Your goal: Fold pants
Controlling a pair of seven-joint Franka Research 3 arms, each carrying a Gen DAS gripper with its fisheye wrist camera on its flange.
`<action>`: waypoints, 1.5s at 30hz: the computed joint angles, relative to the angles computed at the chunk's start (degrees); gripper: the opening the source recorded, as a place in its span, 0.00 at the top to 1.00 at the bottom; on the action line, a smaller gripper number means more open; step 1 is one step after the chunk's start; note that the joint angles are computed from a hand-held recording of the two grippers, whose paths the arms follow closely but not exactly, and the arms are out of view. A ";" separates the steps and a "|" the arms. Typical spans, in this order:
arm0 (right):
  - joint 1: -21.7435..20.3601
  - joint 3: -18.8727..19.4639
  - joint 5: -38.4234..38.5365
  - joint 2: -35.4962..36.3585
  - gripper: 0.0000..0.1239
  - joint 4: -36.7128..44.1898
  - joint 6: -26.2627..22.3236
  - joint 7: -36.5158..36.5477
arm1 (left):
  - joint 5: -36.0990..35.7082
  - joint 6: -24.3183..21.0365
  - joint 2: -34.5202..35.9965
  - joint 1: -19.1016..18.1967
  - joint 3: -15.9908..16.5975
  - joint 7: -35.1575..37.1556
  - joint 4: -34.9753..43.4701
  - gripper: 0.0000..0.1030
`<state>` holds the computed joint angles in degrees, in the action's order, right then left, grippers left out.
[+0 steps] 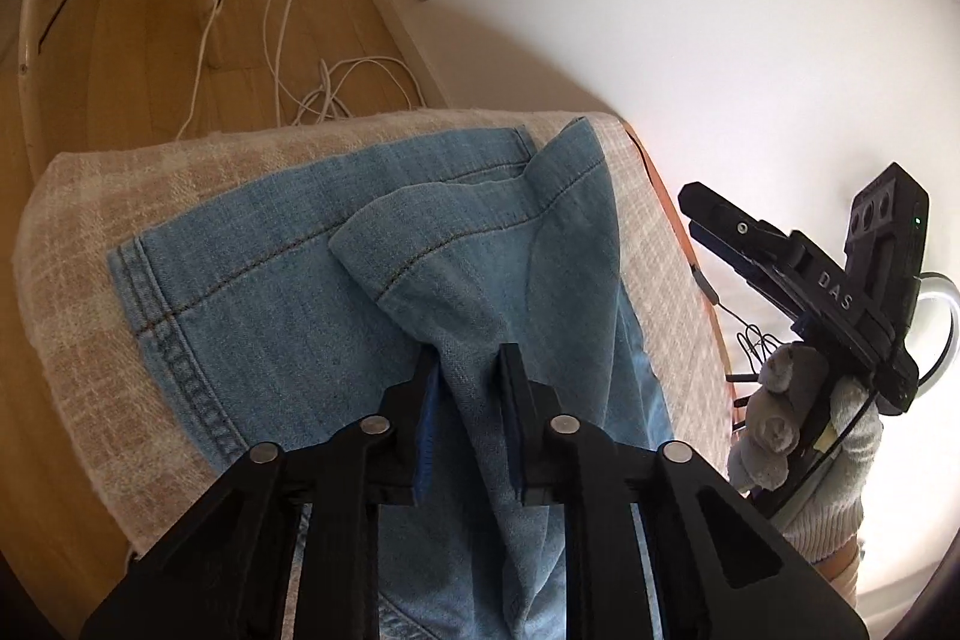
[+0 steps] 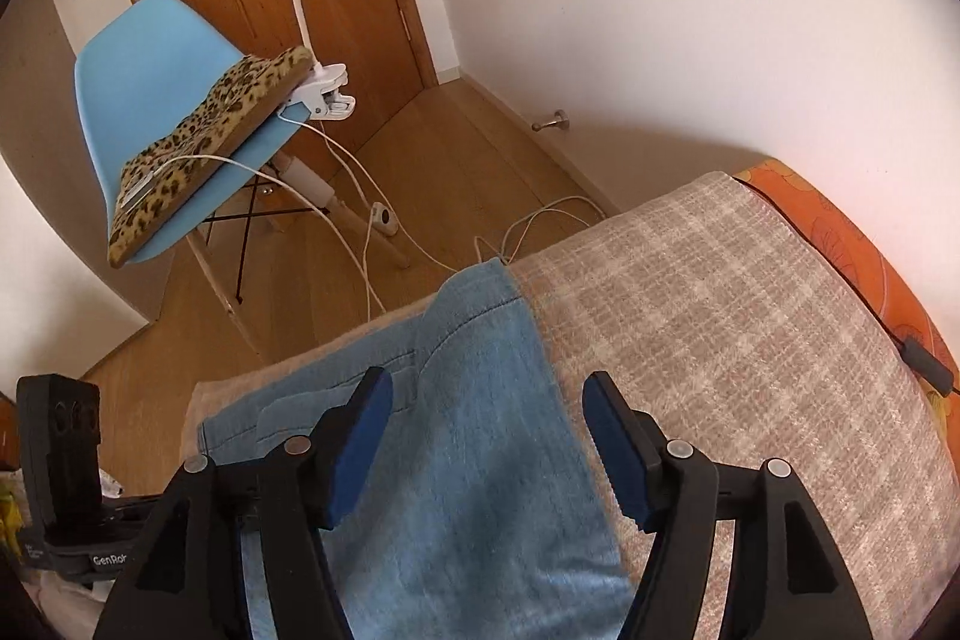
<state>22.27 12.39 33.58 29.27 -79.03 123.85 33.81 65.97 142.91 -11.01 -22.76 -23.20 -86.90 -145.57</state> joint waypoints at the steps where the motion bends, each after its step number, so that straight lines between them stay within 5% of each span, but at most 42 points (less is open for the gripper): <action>1: 0.87 -0.09 -0.60 1.65 0.45 1.89 0.13 1.32 | 0.93 -0.80 -0.43 0.00 -0.40 -1.35 -0.36 0.91; 7: 3.89 0.31 -3.41 13.42 0.46 17.62 -6.68 10.04 | -2.16 -4.72 -0.90 -1.18 -0.78 4.49 0.63 0.96; 10: 4.31 0.75 -4.42 16.38 0.74 21.37 -9.56 10.87 | -3.14 -4.10 -1.69 -1.49 -0.89 4.49 -0.23 0.96; 14: 3.93 1.51 -3.74 14.08 0.91 17.17 -7.29 7.08 | -4.73 -4.83 -1.36 -1.68 -1.11 6.82 0.25 0.96; 17: 3.54 1.68 -2.87 12.00 0.92 14.09 -4.67 5.17 | -5.78 -5.03 -0.26 -1.54 -0.99 6.60 0.84 0.96; 19: 3.40 1.61 -2.62 11.42 0.93 13.61 -4.21 4.85 | -5.85 -2.80 -0.29 -1.05 -0.30 3.89 -0.43 0.82; 21: 3.25 1.68 -2.35 10.97 0.93 13.32 -4.29 4.48 | -3.85 -3.78 -0.09 -0.55 -0.90 -0.20 -1.05 0.81; 24: 3.27 1.63 -2.25 9.46 0.93 11.63 -3.23 3.52 | -4.79 -5.09 0.31 -0.95 -0.52 1.68 -0.76 0.99; 31: 3.03 2.24 -0.97 5.21 0.94 7.66 -0.71 -0.34 | -13.29 -17.79 -3.45 -4.97 -3.36 8.69 1.21 0.99; 35: 4.09 2.52 -0.70 4.18 0.97 6.23 -0.55 -2.35 | -17.74 -21.21 -4.85 -6.71 -4.48 8.66 0.97 0.99; 42: 8.77 1.30 -5.64 4.48 0.99 2.13 6.84 -0.54 | -19.38 -13.97 -4.80 -5.93 -2.86 7.43 -2.71 0.99; 45: 9.49 0.92 -7.32 5.83 1.00 2.59 8.43 1.39 | -22.22 -15.38 -3.92 -6.08 -2.47 13.01 -1.54 0.99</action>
<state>31.76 13.31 26.25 35.10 -76.43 132.27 35.20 43.75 127.53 -14.93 -28.84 -25.67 -73.89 -147.11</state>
